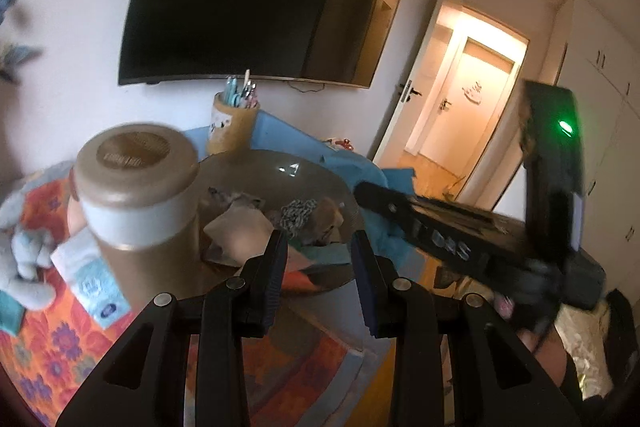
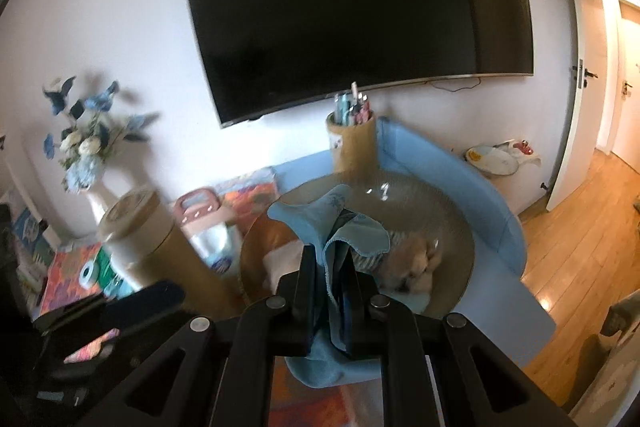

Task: Organize soft objects
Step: 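Carry the plush bear and blue cloth over the glass bowl, then open both tools to drop the bear and cloth into the bowl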

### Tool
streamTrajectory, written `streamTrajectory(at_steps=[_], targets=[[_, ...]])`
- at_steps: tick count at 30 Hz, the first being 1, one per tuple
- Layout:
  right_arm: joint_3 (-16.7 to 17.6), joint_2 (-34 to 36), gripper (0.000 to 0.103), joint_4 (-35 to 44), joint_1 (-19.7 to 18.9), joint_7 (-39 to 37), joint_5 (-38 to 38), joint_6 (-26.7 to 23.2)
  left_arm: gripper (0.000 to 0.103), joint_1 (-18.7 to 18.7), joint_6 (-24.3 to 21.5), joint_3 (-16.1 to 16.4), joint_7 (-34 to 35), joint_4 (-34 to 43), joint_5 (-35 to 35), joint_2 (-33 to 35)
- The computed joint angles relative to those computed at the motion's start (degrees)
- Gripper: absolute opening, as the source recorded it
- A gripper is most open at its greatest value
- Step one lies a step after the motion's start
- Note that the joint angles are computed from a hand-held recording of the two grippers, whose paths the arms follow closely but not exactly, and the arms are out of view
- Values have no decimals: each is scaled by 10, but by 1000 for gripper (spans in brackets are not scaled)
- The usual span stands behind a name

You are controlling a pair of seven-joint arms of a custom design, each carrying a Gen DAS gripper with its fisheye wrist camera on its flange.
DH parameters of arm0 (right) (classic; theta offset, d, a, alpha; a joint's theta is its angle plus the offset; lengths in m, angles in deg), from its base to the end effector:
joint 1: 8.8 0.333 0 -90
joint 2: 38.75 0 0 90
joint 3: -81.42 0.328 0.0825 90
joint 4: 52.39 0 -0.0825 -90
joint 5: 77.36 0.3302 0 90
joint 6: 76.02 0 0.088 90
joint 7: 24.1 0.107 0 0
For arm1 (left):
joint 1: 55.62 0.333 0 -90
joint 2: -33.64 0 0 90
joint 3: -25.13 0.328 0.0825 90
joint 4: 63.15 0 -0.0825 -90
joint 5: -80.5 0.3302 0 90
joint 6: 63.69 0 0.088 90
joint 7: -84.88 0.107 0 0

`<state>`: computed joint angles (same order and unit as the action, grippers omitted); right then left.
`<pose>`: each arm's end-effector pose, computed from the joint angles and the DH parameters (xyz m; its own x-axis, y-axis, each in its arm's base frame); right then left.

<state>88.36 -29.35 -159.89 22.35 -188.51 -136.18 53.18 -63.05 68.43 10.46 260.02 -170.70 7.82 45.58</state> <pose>0.4744 0.3370 0.4934 -0.4857 -0.8599 -0.1570 -0.5209 0.4289 -0.7380 0.5453 -0.2308 0.4781 -0.8938 -0.3414 0.2908 -0.4143 0.3804 -0.8268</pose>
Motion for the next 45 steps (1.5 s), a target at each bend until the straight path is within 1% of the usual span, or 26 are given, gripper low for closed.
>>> streamTrajectory(at_steps=[2,3,4,5,6,7,8,11,15,17,20,21,22,24,25,26,28,29,31,33,36,39,40,42,43,45], targets=[[-5,-7,10,-10,-7,4,-3,12,32,5,-3,5,10,-9,11,-9],[-6,-9,10,-14,-10,8,-5,19,38,7,4,11,7,-17,25,-13],[-7,-11,10,-18,-14,12,-6,26,57,9,11,16,4,-22,36,-15],[-8,-12,10,-24,-18,15,-7,37,84,13,27,22,9,-36,41,-19],[-8,-11,10,-27,-20,18,-8,45,94,15,49,26,9,-46,43,-19],[-8,-9,10,-29,-23,19,-7,54,98,16,73,29,6,-55,48,-18],[-8,-4,10,-31,-26,20,-3,65,98,18,88,34,-7,-59,68,-12],[-11,7,10,-38,-28,39,-6,97,98,26,75,48,-93,-50,169,16],[-14,24,10,-34,-28,38,3,120,98,29,93,43,-130,-62,217,29],[-15,30,10,-28,-25,28,11,118,98,22,106,40,-155,-66,245,37],[-19,28,10,-30,-21,27,14,116,98,10,114,37,-197,-60,293,55],[-19,27,10,-32,-21,28,14,114,98,9,121,34,-201,-62,296,59],[-20,25,10,-33,-20,28,15,112,97,3,137,32,-208,-67,305,61],[-19,23,10,-36,-20,28,17,109,81,-13,215,27,-207,-99,321,56],[-20,20,10,-40,-21,32,15,111,70,-23,252,28,-195,-114,319,51],[-20,19,10,-42,-20,34,14,111,63,-12,256,17,-190,-118,318,48],[-21,15,10,-48,-21,45,5,114,61,12,219,2,-169,-111,280,40],[-21,13,10,-51,-22,50,2,115,61,19,217,-6,-148,-114,252,29],[-22,10,10,-55,-26,58,-4,123,60,24,208,-15,-104,-124,208,5],[-23,5,10,-58,-30,61,-9,127,60,24,174,-18,-60,-129,160,-26],[-19,-4,10,-52,-31,49,-10,103,61,4,137,-17,-15,-119,98,-63],[-18,-14,10,-47,-38,23,-3,90,61,-27,122,-13,-27,-83,80,-68],[-17,-17,10,-45,-42,13,2,90,61,-36,126,-14,-28,-73,72,-66],[-20,-26,10,-50,-54,-9,13,101,61,-60,165,-21,-32,-54,60,-60],[-23,-34,10,-57,-62,-13,18,113,61,-72,186,-24,-44,-39,65,-50],[-30,-49,10,-76,-82,-20,26,147,61,-86,194,-25,-87,-10,95,-27]])
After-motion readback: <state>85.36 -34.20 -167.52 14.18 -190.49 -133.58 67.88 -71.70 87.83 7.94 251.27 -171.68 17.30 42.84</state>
